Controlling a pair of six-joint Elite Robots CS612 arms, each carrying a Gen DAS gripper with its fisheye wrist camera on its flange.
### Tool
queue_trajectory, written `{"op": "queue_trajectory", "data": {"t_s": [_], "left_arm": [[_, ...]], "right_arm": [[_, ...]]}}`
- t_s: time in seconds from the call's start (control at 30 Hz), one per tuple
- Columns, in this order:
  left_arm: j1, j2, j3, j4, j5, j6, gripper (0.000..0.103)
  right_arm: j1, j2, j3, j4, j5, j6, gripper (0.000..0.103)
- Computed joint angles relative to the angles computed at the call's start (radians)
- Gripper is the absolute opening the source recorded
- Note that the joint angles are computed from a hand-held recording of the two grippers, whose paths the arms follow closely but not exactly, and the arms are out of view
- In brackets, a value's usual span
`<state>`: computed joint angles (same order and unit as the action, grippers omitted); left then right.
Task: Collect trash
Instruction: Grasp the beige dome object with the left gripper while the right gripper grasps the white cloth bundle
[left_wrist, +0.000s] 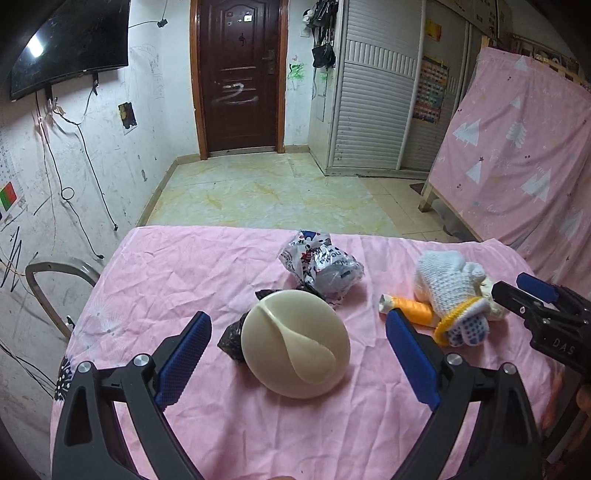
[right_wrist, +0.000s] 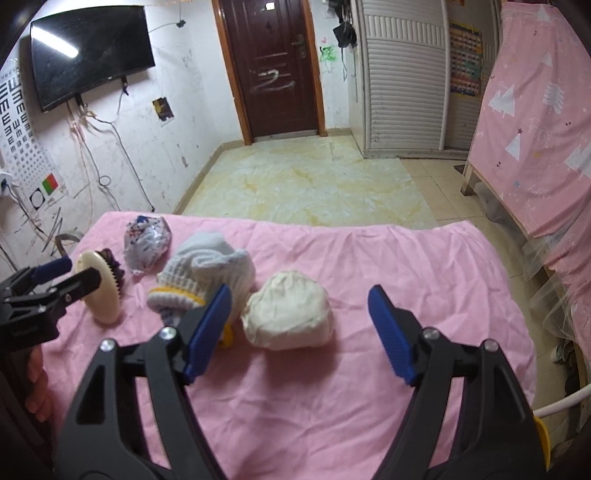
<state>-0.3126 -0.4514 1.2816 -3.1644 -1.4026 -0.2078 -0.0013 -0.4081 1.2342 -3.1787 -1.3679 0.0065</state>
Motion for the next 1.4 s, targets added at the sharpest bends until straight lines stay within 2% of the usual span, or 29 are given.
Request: {"op": "queue_trajectory", "data": {"t_s": [0.13,0.33,0.43,0.5,0.53,0.63,0.7,1.17,1.4], "left_arm": [[-0.007,0.012,-0.024,0.021,0.036,0.006,0.086],[-0.019,0.016,-0.022,0.002,0.086,0.030,0.085],[-0.019,0.013,-0.013,0.000,0.093,0.032,0.076],[-0.022,0.011,-0.009,0.005,0.096,0.028,0.064],[-0.022,0.010,-0.005,0.007,0.097,0.029,0.054],[-0.022,0.007,0.006,0.005,0.100,0.021,0.051],[-0.022,0.003,0.017,-0.009,0.105,0.016,0.042],[-0.022,-0.047,0.126,-0.098,0.077,-0.038,0.042],[-0.028,-0.071,0.185,-0.144,0.070,-0.011,0.042]], "right_arm": [[-0.002,0.015,-0.027,0.043,0.022,-0.010,0.074],[-0.002,0.023,-0.038,0.067,0.034,-0.020,0.074],[-0.002,0.025,-0.039,0.068,0.044,-0.010,0.073],[-0.004,0.026,-0.039,0.068,0.050,-0.009,0.069],[-0.004,0.025,-0.038,0.071,0.057,-0.011,0.064],[-0.005,0.022,-0.032,0.072,0.070,-0.018,0.056],[-0.003,0.019,-0.023,0.062,0.070,-0.023,0.055],[-0.023,0.000,0.044,-0.049,0.142,0.032,0.054],[-0.032,-0.005,0.059,-0.067,0.168,0.049,0.054]]}}
